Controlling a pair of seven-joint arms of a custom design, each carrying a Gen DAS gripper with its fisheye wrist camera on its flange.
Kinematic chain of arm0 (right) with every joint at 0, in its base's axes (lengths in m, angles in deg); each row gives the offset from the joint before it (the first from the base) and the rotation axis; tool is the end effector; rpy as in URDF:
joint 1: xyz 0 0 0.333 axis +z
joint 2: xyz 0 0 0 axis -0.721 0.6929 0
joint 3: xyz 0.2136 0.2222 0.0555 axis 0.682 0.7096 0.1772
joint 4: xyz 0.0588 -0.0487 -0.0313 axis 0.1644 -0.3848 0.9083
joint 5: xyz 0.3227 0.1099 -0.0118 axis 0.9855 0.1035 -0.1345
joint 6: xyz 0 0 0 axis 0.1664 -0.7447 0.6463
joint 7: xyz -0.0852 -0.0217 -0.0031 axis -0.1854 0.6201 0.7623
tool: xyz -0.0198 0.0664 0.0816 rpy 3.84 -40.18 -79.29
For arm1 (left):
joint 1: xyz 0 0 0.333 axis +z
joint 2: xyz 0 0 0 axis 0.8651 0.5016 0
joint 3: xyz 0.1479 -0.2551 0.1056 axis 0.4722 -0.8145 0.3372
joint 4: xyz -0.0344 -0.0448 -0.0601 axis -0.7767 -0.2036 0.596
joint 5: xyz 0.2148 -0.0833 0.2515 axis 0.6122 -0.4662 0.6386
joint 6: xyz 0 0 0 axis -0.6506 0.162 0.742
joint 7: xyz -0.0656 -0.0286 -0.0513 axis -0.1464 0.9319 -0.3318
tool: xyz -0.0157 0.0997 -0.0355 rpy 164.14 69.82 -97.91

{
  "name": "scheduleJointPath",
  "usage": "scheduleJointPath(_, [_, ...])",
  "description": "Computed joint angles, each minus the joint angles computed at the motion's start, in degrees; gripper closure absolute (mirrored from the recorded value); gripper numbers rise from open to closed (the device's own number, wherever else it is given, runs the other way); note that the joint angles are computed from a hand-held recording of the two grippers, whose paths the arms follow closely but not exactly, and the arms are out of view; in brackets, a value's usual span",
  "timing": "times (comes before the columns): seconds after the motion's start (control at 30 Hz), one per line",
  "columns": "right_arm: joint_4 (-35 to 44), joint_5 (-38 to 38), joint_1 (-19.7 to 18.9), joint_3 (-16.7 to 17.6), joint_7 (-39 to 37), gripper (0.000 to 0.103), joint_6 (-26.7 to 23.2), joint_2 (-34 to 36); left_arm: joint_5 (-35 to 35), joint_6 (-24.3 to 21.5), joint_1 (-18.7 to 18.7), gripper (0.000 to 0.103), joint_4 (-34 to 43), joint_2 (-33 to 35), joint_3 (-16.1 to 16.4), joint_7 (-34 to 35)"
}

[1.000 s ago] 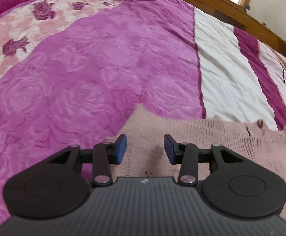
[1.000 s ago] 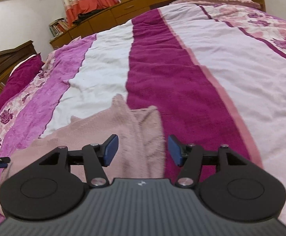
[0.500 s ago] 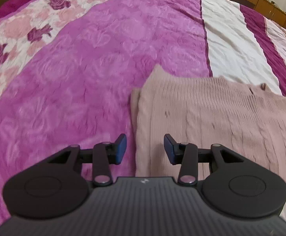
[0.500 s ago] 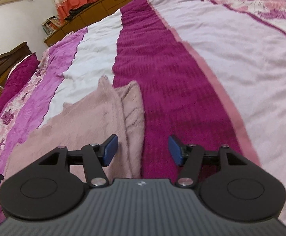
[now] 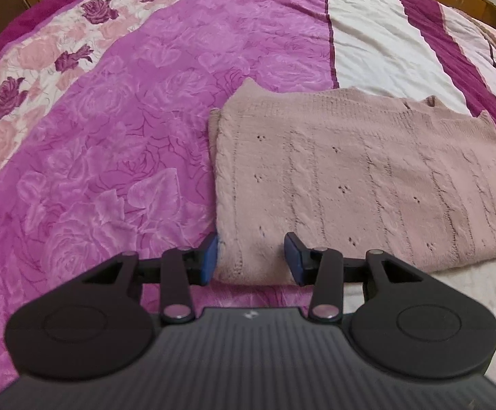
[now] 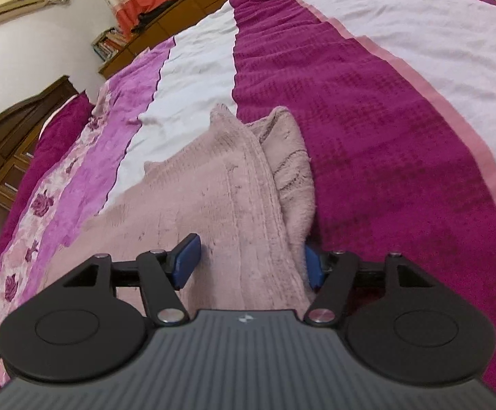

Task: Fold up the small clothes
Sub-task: 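Close the right gripper on the edge of the pink cardigan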

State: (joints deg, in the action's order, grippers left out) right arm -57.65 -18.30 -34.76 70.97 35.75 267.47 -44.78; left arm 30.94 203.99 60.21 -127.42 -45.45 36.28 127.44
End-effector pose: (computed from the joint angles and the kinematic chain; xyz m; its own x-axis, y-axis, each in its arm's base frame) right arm 0.6554 0.1523 0.3662 -0.2136 -0.8060 -0.5521 -0.5863 0.5578 -0.5875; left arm 0.6597 -0.0317 0.4312 0.0092 -0.9999 0.0114 -0.7972 -0.0142 -0.6035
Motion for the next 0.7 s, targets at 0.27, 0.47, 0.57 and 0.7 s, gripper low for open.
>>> scheduleJointPath(0.27, [0.5,0.1,-1.9,2.5,2.2,0.078,6.4,1.8,-0.1,-0.5,0.2,0.058,-2.0,-1.4,0.3,-0.8])
scheduleJointPath(0.47, [0.7,-1.1,-2.2,2.4,3.0,0.077,4.1,1.1,0.1,-0.8,0.3,0.058,-2.1,-1.2,0.5,-1.9])
scheduleJointPath(0.57, [1.6,-0.1,-2.9,3.2,4.4,0.066,3.3,2.1,0.6,-0.3,0.3,0.058,-2.4,-1.2,0.7,-2.0])
scheduleJointPath(0.7, [2.1,0.1,-4.9,5.7,6.8,0.062,6.7,4.1,0.9,-0.4,0.3,0.058,-2.3,-1.2,0.6,-2.1])
